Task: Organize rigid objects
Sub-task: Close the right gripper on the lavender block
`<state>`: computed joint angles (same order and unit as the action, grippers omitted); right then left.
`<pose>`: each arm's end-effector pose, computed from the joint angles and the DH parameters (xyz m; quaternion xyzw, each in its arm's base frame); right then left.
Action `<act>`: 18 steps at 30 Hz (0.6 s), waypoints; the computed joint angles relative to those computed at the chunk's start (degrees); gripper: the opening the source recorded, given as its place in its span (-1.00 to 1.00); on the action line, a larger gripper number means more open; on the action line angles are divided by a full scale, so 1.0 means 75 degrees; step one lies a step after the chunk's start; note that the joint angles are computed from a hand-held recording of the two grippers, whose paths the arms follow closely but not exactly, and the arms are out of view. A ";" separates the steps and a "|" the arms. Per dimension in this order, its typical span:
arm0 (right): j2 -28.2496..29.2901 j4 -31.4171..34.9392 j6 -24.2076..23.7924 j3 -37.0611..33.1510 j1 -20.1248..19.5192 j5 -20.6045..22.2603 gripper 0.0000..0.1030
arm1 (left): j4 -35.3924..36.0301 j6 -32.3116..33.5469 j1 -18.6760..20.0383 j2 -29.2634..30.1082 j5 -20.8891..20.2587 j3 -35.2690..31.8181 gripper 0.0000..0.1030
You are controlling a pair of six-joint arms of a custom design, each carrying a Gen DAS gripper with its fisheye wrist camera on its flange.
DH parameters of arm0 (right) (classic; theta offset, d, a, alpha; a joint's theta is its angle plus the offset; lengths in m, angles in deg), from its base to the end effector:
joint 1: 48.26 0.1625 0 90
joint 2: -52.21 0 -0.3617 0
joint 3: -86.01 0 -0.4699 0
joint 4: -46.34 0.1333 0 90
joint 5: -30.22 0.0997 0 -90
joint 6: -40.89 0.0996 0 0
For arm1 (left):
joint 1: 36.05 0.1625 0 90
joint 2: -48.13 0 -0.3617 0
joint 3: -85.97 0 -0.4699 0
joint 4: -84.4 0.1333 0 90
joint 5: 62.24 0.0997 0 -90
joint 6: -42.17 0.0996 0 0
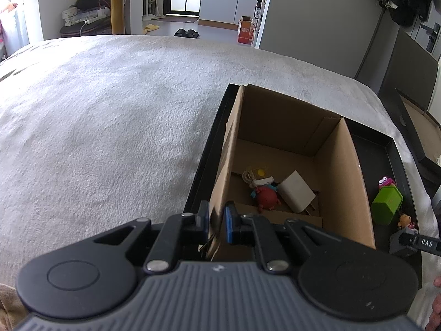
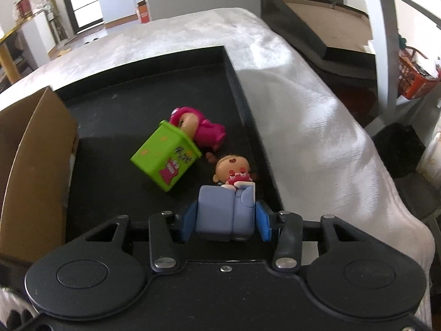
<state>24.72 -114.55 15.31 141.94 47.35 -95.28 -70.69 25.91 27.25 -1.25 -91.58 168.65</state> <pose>0.1594 -0.8508 0.1131 0.1324 -0.8848 0.2903 0.3397 -0.1353 -0.7588 0.1901 -0.0622 0.8393 -0.3978 0.3654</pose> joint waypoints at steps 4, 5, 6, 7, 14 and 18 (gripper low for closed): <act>-0.0175 0.0068 -0.0093 0.0282 0.0025 0.0020 -0.13 | -0.0143 0.0132 0.0000 0.0015 -0.0011 0.0023 -0.82; -0.0208 0.0088 -0.0095 0.0331 0.0031 0.0014 -0.13 | -0.0167 0.0155 0.0000 0.0007 -0.0020 0.0036 -0.82; -0.0234 0.0103 -0.0107 0.0374 0.0037 0.0002 -0.12 | -0.0191 0.0194 -0.0002 0.0011 -0.0016 0.0039 -0.82; -0.0239 0.0093 -0.0138 0.0390 0.0041 -0.0007 -0.12 | -0.0201 0.0236 -0.0010 0.0028 0.0005 0.0032 -0.82; -0.0126 0.0402 0.0097 0.0218 -0.0003 -0.0062 -0.13 | -0.0266 0.0443 -0.0038 0.0039 -0.0055 0.0032 -0.84; -0.0354 0.0436 0.0130 0.0502 0.0022 0.0128 -0.14 | -0.0349 0.0605 -0.0052 0.0036 -0.0088 0.0061 -0.84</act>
